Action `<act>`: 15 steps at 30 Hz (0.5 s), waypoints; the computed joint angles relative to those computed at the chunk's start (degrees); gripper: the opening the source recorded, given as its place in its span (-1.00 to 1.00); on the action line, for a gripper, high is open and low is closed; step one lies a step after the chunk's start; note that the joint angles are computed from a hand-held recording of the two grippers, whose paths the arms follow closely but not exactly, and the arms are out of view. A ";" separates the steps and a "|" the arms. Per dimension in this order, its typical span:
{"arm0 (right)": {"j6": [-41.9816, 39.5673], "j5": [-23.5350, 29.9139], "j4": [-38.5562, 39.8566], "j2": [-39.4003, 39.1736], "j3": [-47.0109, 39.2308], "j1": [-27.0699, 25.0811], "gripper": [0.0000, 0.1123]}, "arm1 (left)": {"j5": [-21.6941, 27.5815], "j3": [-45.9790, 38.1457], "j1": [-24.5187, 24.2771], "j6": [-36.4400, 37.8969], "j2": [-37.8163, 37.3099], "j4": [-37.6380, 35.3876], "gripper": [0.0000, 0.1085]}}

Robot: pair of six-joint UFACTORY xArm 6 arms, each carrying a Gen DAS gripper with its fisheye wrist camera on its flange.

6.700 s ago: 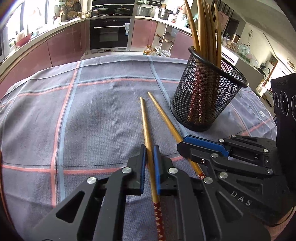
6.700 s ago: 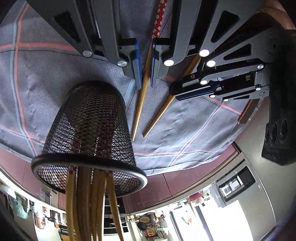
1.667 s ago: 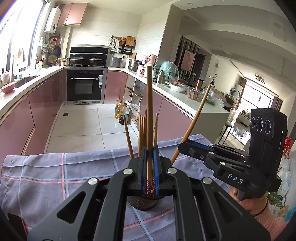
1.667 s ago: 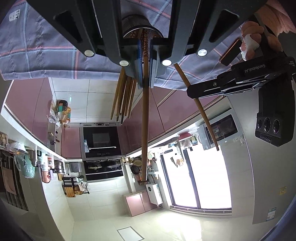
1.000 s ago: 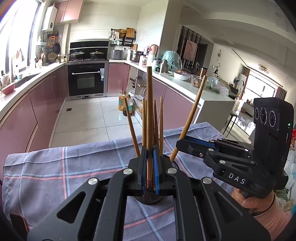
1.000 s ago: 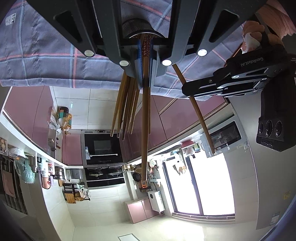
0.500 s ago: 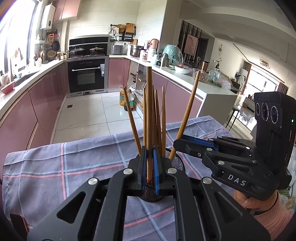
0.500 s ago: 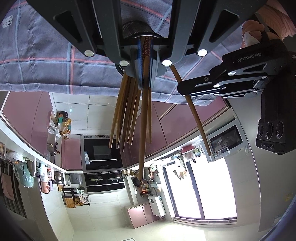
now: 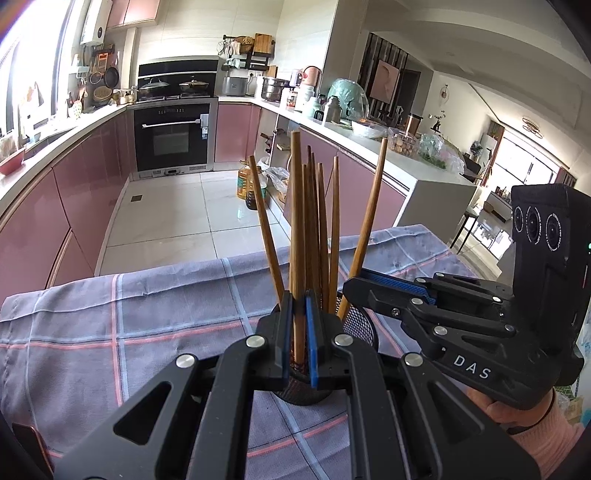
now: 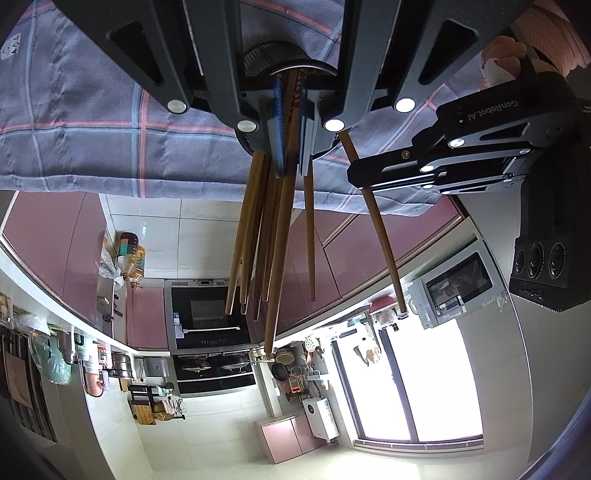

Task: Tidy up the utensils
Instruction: 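Lower the chopsticks into the mesh cup with the right gripper, then open the right gripper and withdraw it from the cup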

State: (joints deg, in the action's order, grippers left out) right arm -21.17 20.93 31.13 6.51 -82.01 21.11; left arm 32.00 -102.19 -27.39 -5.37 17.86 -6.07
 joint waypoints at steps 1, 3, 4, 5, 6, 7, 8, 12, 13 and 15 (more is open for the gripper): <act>0.09 0.16 -0.06 0.16 -0.22 -0.03 -0.89 | 0.27 -0.61 0.04 -0.28 0.51 0.25 -0.86; 0.87 0.19 -0.79 0.43 -0.52 -0.01 -0.88 | 0.61 -1.46 0.15 -0.24 1.37 0.10 -0.86; 1.08 0.22 -0.87 0.54 -0.61 -0.03 -0.88 | 0.65 -1.59 0.15 -0.19 1.59 -0.12 -0.86; 1.35 0.21 -1.02 0.65 -0.68 -0.03 -0.88 | 0.79 -1.95 0.19 -0.12 1.94 -0.16 -0.86; 1.84 0.27 -1.40 0.84 -0.90 -0.06 -0.88 | 0.97 -2.42 0.22 -0.13 2.35 -0.19 -0.86; 2.02 0.29 -1.43 0.86 -0.90 -0.06 -0.88 | 0.78 -2.29 0.26 -0.03 2.40 -0.36 -0.86; 2.17 0.41 -1.41 1.01 -1.09 -0.08 -0.88 | 0.84 -2.44 0.23 -0.02 2.53 -0.45 -0.86; 2.65 0.48 -1.79 1.16 -1.17 -0.07 -0.87 | 0.88 -2.58 0.33 0.53 2.82 -1.17 -0.86; 2.86 0.27 -2.01 1.11 -1.05 -0.04 -0.87 | 0.64 -2.22 0.35 0.58 2.70 -1.30 -0.86; 3.30 0.07 -2.40 1.17 -1.02 0.14 -0.87 | -0.10 -1.26 0.32 1.17 2.37 -1.62 -0.85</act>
